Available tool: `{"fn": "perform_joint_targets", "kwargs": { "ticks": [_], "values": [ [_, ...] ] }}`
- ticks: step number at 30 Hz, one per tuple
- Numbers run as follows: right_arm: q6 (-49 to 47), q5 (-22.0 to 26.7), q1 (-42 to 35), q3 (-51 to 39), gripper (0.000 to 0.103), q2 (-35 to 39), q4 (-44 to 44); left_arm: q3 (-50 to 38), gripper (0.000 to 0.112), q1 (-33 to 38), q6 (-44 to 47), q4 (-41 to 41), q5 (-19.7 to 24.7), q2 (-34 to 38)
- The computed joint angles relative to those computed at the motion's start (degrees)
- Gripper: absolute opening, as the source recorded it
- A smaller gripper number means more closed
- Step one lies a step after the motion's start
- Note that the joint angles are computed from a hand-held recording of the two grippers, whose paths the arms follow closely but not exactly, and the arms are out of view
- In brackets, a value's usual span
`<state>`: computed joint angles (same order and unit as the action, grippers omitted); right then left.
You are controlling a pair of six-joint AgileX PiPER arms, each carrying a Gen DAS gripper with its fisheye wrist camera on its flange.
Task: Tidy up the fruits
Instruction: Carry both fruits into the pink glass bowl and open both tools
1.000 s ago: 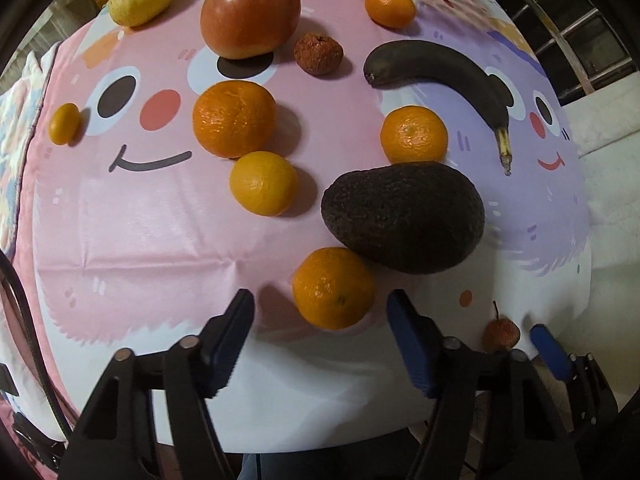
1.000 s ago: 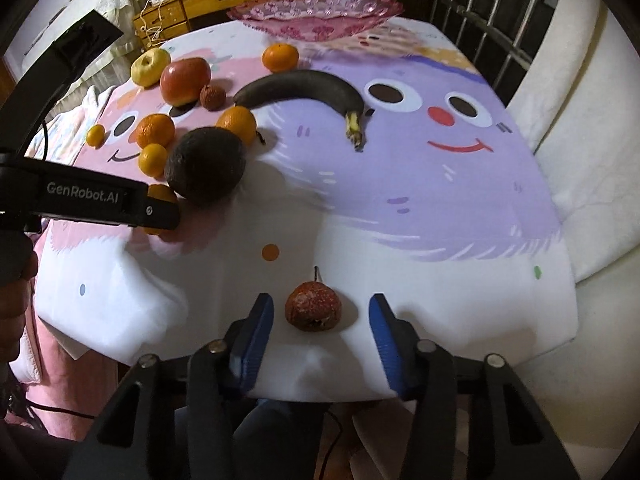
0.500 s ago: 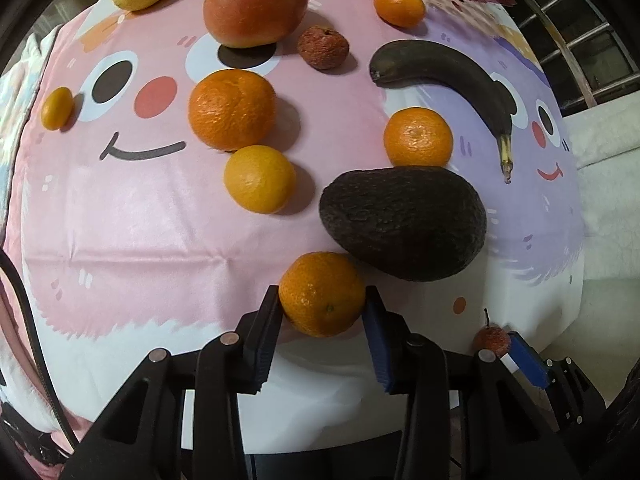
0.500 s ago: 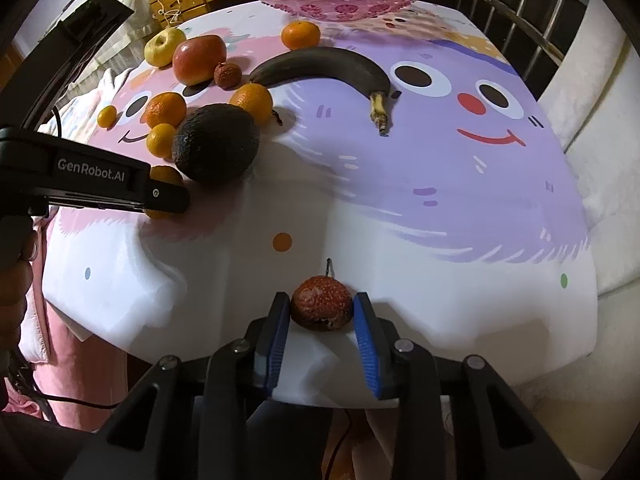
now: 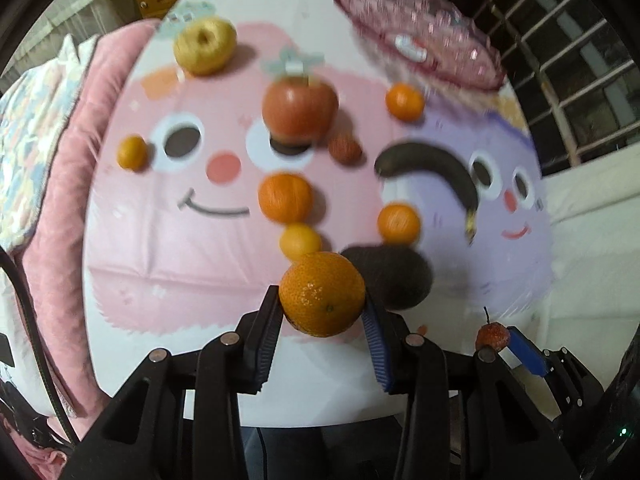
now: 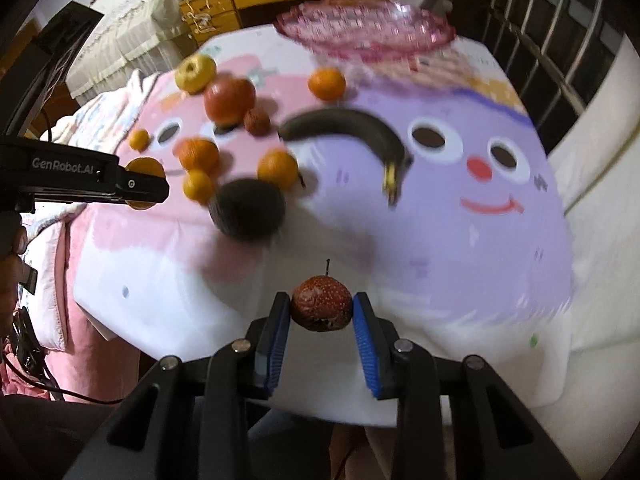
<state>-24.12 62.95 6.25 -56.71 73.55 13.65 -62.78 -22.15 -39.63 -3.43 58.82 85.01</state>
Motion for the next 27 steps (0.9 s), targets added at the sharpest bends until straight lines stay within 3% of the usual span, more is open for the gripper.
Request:
{"fn": "perform_joint_targets", "kwargs": {
  "ticks": [5, 11, 27],
  "values": [
    [-2.98, 1.72, -0.77, -9.79, 0.032, 4.12, 2.82, -8.11, 0.038, 0.51, -1.81, 3.20, 4.90, -0.59],
    [-7.00, 1.69, -2.23, -22.34, 0.032, 10.60, 7.21, -20.96, 0.038, 0.70, -1.43, 7.20, 8.30, 3.62],
    [-10.94, -2.12, -7.51, -47.99, 0.033, 35.27, 15.95, -53.79, 0.039, 3.00, 6.64, 6.99, 9.39, 29.13]
  ]
}}
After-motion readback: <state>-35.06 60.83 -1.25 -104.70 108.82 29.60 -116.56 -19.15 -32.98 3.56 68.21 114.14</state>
